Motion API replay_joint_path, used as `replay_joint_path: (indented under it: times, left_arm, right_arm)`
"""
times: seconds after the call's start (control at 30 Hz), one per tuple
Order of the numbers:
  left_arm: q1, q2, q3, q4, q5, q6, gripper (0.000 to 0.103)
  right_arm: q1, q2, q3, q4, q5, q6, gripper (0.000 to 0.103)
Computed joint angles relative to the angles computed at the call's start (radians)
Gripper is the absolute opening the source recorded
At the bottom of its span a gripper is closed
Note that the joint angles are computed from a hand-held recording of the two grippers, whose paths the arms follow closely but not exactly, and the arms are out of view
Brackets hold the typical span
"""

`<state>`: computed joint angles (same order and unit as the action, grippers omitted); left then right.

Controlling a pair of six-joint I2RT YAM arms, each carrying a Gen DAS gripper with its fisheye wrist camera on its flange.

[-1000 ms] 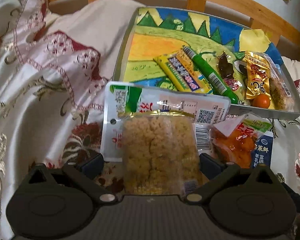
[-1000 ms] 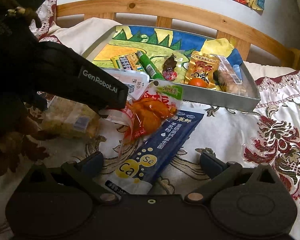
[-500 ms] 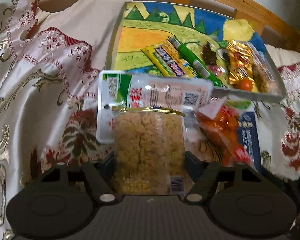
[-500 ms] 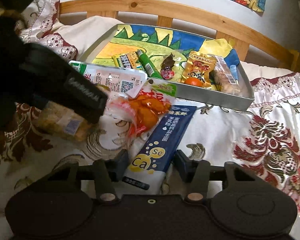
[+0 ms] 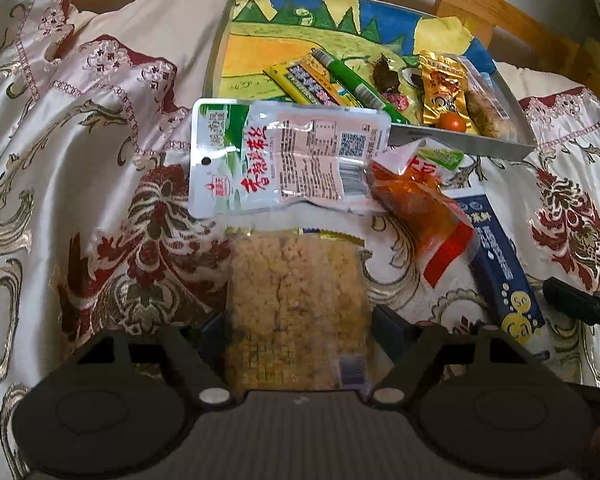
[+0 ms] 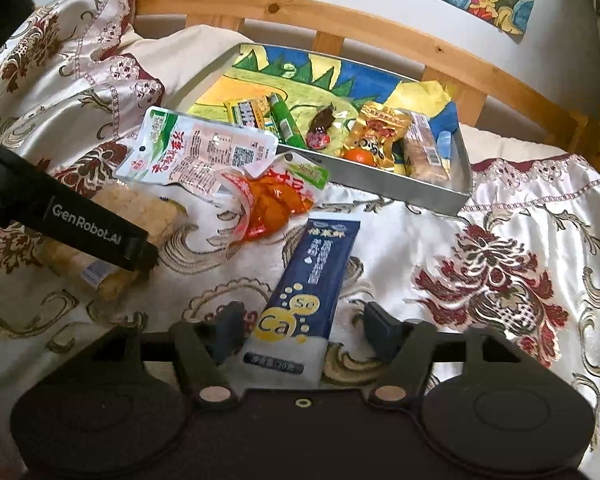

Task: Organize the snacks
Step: 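Grasp the blue calcium stick with the right tool while the left grasps the rice crispy bar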

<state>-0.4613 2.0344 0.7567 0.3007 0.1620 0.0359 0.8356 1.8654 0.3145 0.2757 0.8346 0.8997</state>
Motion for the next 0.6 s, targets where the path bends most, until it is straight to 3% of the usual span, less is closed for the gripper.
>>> replay_joint_path:
  times: [0.13,0.2,0.27,0.37,0.6]
  left_arm:
    - [-0.004,0.021,0.009,0.022,-0.014,0.003,0.082]
    - [-0.011,0.025,0.006,0.031,-0.027,0.014,0.081]
    - [-0.019,0.024,0.001,0.038,-0.041,0.026,0.076]
    - [-0.030,0.016,-0.012,0.048,-0.056,0.025,0.075]
    - [-0.015,-0.062,-0.045,-0.020,-0.023,-0.045,0.074]
  right_arm:
    - [-0.065,0.089,0.030,0.130,0.000,-0.096,0.074]
    - [-0.090,0.114,0.049,0.131,-0.006,-0.103,0.073]
    - [-0.105,0.114,0.035,0.154,-0.022,-0.076,0.068]
    - [-0.104,0.103,0.022,0.152,-0.026,-0.035,0.045]
    - [-0.026,0.036,0.014,0.023,0.000,0.050,0.036]
